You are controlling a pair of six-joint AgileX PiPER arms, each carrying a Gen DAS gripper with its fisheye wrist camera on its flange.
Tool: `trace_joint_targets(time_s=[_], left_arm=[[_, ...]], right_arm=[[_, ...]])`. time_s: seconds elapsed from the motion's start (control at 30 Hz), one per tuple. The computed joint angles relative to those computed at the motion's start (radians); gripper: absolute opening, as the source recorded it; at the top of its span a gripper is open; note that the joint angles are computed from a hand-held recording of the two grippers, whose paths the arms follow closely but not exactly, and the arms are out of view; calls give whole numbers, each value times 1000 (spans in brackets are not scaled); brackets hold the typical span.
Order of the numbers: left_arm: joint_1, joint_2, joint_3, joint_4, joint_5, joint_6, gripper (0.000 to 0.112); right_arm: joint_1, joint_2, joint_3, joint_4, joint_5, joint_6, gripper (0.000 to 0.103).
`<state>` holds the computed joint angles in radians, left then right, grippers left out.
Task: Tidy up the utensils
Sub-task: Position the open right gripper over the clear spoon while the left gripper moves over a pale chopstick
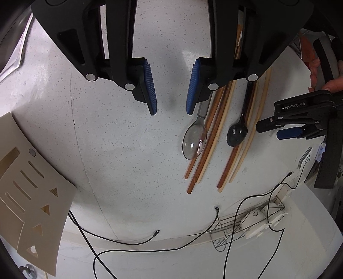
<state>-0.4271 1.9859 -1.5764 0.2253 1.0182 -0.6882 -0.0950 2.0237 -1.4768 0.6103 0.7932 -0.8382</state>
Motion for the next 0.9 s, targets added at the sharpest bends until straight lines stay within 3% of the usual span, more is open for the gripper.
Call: trace_joint_targets(time_s=[0.27,0.53,0.9], left_arm=[[-4,27,-28,0,10,33,70],[9,1,22,-7,-24,54,70],[27,-28,70,-37,-56,76,58]], right_arm=[[16,-4,2,-25,2,8,28],[43,31,-36,-33,63,30,28],[94,61,-67,-96,48,103,28]])
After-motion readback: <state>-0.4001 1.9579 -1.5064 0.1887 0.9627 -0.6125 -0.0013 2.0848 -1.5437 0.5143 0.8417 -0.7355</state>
